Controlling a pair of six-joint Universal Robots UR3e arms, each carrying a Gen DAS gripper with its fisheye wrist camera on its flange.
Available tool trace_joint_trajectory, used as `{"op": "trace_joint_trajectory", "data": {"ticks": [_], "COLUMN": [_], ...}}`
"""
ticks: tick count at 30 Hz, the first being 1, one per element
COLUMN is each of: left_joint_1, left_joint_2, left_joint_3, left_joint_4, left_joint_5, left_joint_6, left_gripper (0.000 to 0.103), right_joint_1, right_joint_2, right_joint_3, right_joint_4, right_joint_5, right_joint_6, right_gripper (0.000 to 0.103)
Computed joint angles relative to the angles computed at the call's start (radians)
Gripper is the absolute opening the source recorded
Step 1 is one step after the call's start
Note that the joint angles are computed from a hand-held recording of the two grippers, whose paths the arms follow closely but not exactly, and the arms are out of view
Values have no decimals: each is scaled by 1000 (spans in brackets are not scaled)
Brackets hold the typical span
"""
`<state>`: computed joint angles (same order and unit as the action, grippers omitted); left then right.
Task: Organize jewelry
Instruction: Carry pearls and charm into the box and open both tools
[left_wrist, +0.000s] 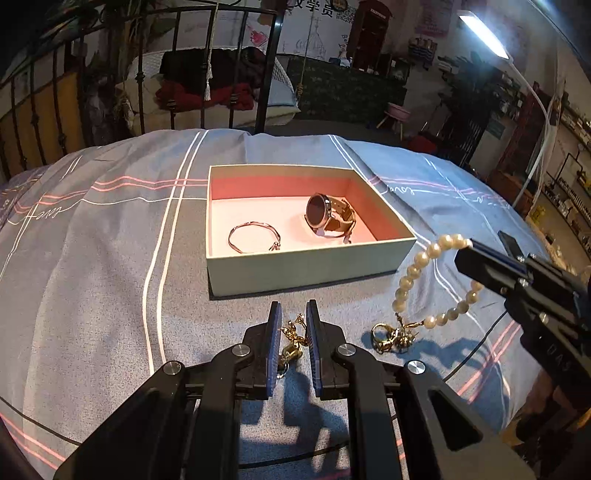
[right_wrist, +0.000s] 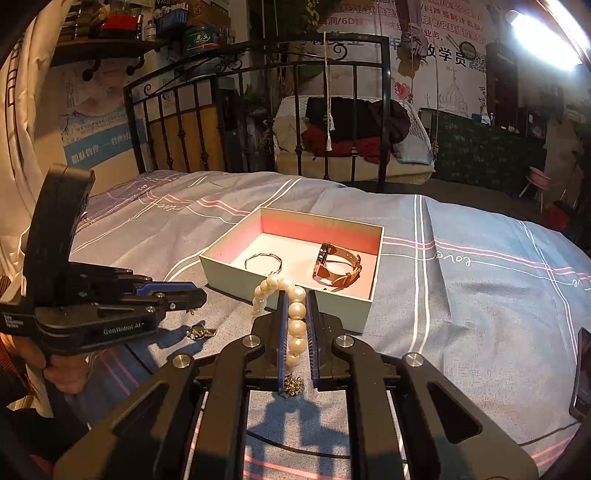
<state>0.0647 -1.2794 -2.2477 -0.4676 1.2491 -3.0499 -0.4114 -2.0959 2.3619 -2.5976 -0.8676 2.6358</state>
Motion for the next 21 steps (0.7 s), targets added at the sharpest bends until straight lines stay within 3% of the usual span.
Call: {"op": "trace_joint_trajectory", "data": {"ticks": [6,12,16,21], "left_joint_1": [61,18,-37,-51], "left_joint_2": [-11,-97,-208,-314], "left_joint_3": [101,183,278,391], "left_joint_4": [-67,-41,-8,-16], "left_joint_5": [-74,-46,23,44], "left_joint_6": [-9,-38,-65,-79], "left_gripper": [13,13,13,13], "right_joint_1": [23,90,153,217], "right_joint_2": [65,192,330,477], "right_joint_3": [-42,-124,-245,-388], "right_joint_4": [-48,-152,-204,-232], "right_joint_5": [4,-38,-93,-161], "right_joint_6": [34,78,126,166], "right_gripper": [10,10,10,10]}}
